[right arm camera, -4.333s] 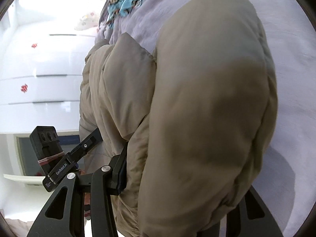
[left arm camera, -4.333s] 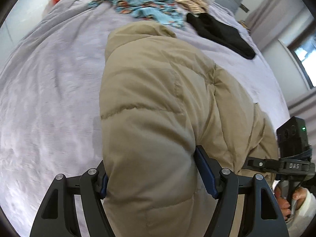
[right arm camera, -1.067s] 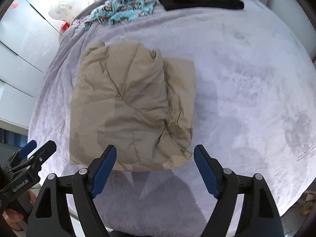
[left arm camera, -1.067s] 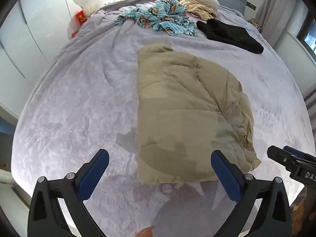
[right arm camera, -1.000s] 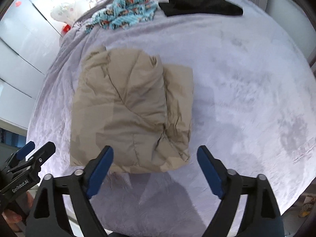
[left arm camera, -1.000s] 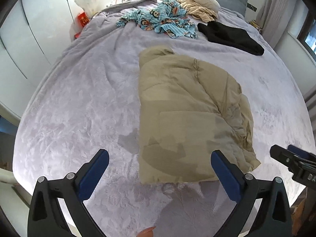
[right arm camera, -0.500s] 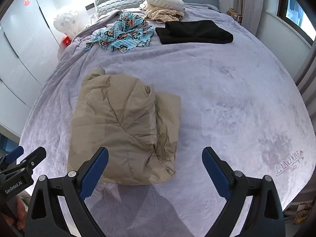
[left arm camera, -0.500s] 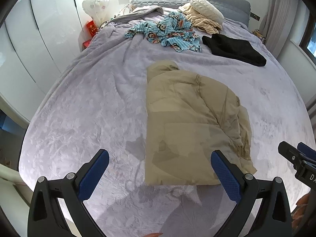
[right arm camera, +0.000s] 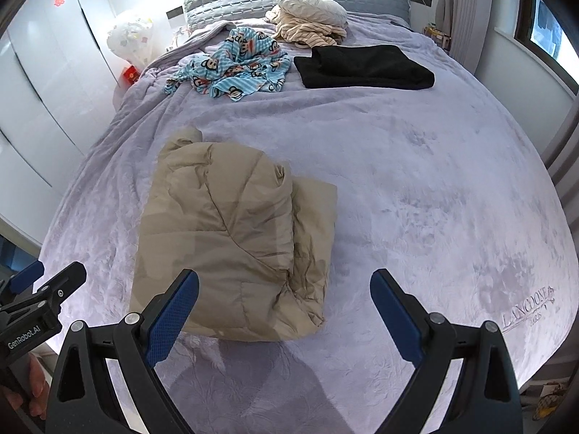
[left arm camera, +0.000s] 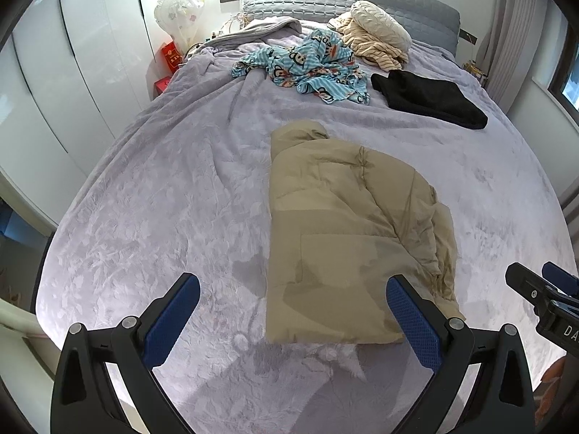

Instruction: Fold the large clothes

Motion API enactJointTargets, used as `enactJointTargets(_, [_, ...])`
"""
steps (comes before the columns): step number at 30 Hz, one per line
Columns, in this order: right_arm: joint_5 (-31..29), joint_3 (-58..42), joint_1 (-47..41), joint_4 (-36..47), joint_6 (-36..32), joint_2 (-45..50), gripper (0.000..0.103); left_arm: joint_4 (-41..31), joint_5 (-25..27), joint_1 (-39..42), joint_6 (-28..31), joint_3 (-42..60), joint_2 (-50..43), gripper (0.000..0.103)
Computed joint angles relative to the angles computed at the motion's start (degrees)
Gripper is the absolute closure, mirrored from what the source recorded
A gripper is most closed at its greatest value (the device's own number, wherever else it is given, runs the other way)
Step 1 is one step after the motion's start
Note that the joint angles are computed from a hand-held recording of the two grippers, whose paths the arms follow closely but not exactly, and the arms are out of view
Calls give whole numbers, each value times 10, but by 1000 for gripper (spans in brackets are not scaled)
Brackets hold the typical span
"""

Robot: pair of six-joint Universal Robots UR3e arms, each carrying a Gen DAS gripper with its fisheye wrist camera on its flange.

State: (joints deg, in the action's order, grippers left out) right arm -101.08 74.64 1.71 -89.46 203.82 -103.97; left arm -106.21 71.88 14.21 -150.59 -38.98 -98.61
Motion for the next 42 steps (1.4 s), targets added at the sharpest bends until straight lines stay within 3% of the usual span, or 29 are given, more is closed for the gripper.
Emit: enactJointTargets(42, [4, -12, 0, 6, -4, 5, 7, -11, 1, -1, -3, 24, -11, 0])
